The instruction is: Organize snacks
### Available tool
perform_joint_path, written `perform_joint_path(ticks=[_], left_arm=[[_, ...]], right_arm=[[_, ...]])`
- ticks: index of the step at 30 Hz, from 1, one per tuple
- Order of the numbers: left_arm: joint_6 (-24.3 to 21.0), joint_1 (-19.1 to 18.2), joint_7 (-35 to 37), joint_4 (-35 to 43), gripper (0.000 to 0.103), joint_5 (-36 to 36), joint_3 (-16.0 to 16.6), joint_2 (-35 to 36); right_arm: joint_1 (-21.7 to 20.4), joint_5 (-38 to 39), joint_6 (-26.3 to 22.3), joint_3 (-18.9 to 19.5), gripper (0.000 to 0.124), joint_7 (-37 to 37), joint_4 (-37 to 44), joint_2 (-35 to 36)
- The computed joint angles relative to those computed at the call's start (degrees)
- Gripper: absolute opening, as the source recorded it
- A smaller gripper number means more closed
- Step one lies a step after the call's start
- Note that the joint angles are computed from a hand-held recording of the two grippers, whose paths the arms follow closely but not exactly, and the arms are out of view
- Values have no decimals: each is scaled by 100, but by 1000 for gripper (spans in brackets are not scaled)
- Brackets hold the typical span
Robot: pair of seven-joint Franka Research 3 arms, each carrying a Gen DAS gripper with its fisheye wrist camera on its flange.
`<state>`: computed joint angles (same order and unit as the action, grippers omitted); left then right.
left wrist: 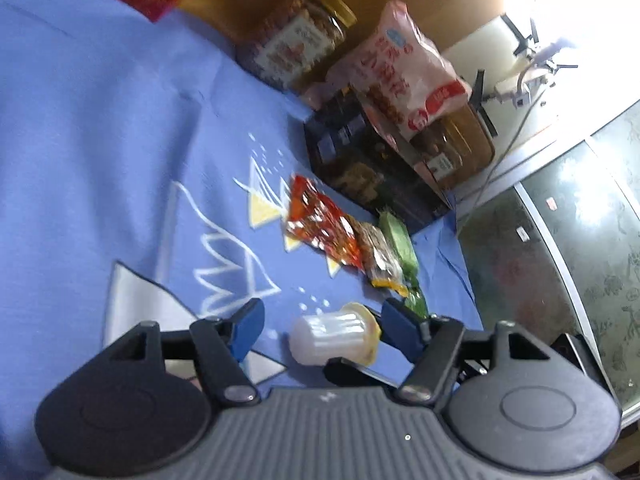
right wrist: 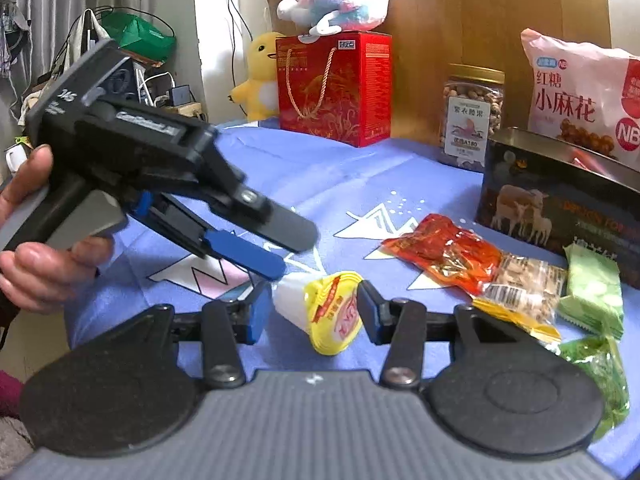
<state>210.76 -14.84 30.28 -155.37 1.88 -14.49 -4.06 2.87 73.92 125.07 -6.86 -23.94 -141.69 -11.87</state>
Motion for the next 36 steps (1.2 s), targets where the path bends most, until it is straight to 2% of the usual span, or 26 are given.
perform_joint_path(ticks=[2, 5, 10, 12, 15, 17, 19, 20, 22, 24, 27, 29, 32, 33, 34, 36], left_arm=[[48, -3, 78, -92, 66, -120, -33, -79], [124, 1, -103, -73, 67, 264, 59, -18], [221, 80, -612, 209, 63, 1291, 222, 309], [133, 137, -843, 374, 55, 1615, 236, 460], [25, 150, -858, 451, 48, 1610, 192, 518], [21, 141, -805, 459, 47, 1542, 170, 509], [13, 142, -724, 501, 47, 1528, 166, 479], [74, 162, -723, 548, 47, 1614, 181, 490], [240, 265, -933, 771, 42, 2126, 239, 603], [77, 339, -1038, 1072, 42, 2493, 249, 684], [-414, 352, -850, 1387, 42, 2546, 229, 700], [-302, 367, -674, 1334, 42, 2369, 253, 680], [-231, 288, -77, 1032, 46, 1419, 268, 514], [-276, 300, -44, 974, 46, 1238, 277, 482], [-336, 322, -79, 946, 46, 1149, 290, 469], [-356, 369, -174, 942, 54, 1177, 312, 492]], right_arm=[[23, 28, 100, 35, 50, -30, -28, -24], [34, -48, 236, 62, 50, 155, 26, 50], [30, -190, 229, 57, 51, 287, -21, 30], [58, -199, 340, 87, 54, 253, -44, 31], [93, -107, 510, 92, 53, 167, -41, 90], [73, -133, 481, 67, 47, 253, 28, 127], [54, -87, 512, 58, 34, 355, 90, 172], [44, -60, 517, 54, 31, 419, 142, 217], [-9, -66, 297, 0, 26, 565, 278, 315], [-74, -4, 44, -42, 23, 512, 344, 332], [-49, 368, 484, 45, 24, -99, 197, 170], [-75, 293, 575, 28, 25, -126, 242, 230], [-168, 197, 474, -36, 25, 139, 459, 447], [-197, 168, 404, -41, 28, 263, 576, 557], [-220, 150, 349, -29, 36, 376, 663, 632], [-246, 118, 248, 20, 45, 544, 831, 777]])
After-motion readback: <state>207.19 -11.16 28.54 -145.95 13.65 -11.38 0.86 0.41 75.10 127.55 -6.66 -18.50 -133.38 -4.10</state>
